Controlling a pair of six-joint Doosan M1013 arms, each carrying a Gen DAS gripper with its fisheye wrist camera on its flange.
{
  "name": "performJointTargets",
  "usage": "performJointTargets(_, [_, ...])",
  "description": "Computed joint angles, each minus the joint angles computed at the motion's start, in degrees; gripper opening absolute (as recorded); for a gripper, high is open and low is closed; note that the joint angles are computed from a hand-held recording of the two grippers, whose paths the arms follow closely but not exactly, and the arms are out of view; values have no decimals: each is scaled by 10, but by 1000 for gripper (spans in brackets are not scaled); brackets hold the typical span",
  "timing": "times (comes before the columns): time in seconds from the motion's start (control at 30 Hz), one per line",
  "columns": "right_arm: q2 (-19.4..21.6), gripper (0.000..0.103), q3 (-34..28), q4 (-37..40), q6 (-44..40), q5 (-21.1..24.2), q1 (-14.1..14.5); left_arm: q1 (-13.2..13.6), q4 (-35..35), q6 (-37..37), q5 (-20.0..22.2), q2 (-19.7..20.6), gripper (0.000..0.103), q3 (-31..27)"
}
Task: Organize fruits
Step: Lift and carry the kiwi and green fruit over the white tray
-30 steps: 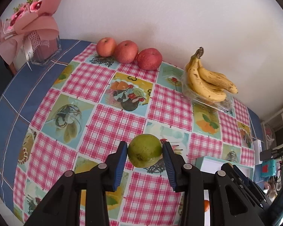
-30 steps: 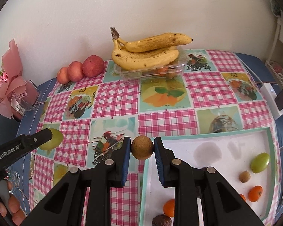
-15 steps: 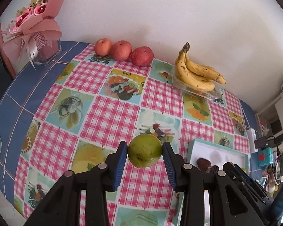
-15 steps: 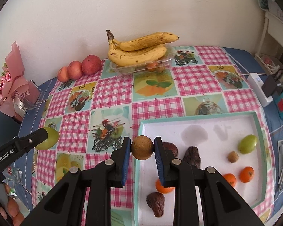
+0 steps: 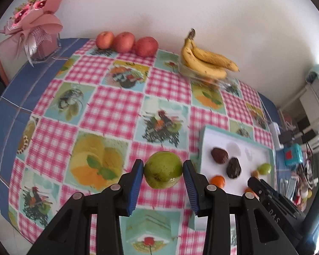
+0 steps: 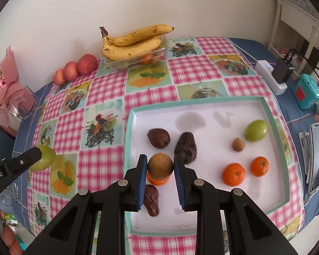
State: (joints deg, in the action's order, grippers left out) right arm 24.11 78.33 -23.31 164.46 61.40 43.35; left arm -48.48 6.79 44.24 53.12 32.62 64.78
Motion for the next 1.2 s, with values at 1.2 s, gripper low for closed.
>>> performJointTargets(1.2, [-78, 27, 139, 30, 115, 20, -24, -73, -95, 180, 102, 106, 41, -108])
